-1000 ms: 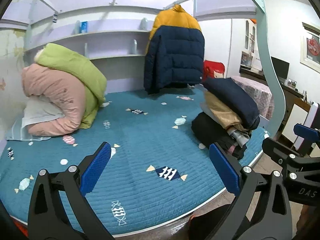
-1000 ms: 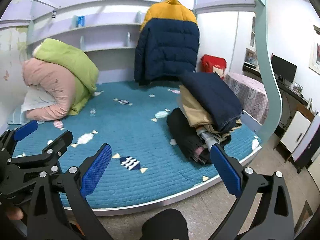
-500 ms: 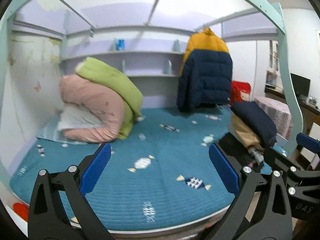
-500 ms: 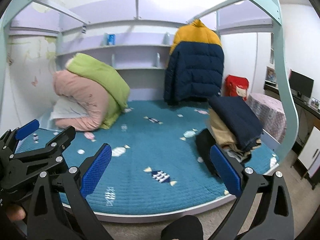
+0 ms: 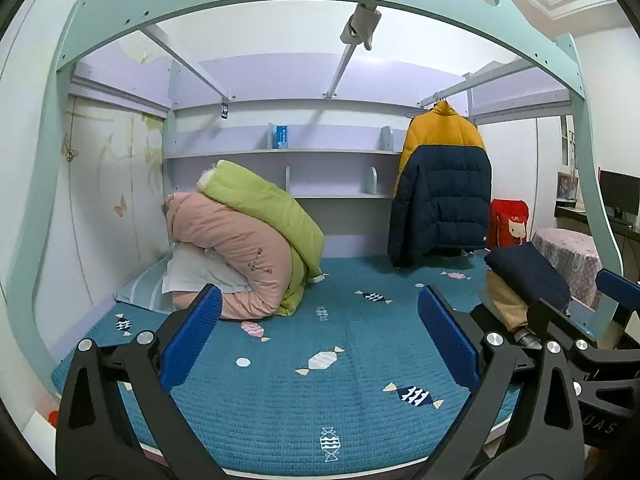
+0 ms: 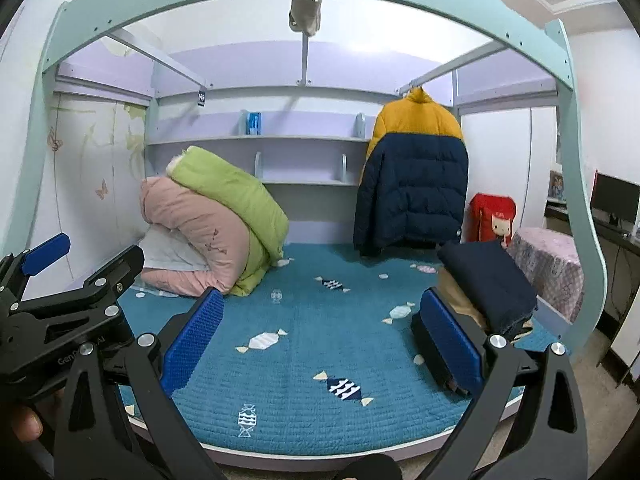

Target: Fold large clothes

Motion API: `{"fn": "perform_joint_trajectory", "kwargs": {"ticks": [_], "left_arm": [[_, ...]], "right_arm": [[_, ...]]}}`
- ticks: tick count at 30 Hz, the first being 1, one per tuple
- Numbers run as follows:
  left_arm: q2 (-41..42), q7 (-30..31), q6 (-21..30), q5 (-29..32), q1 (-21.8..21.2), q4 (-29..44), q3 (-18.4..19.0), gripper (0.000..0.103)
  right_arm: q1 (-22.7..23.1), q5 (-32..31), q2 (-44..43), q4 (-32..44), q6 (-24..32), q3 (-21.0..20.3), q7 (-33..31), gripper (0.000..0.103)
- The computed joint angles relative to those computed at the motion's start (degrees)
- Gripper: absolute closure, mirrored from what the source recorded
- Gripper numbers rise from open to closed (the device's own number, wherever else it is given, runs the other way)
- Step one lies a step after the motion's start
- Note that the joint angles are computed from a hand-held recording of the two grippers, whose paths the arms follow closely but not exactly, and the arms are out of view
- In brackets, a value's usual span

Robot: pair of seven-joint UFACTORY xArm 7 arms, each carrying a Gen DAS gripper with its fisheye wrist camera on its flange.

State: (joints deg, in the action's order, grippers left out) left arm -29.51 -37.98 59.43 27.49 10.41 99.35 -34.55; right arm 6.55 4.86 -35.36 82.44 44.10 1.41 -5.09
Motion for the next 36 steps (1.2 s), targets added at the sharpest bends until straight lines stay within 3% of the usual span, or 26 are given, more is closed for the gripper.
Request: {"fn": "perform_joint_trajectory", "kwargs": {"ticks": [36], "left_arm": [[0.2,0.9,-2.2,-0.3,3.5,2.2,-4.1,0.005]], "right_arm": [[-3.1,-3.7,-3.3,-0.6,1.6,1.7,5.1,0.007]]}}
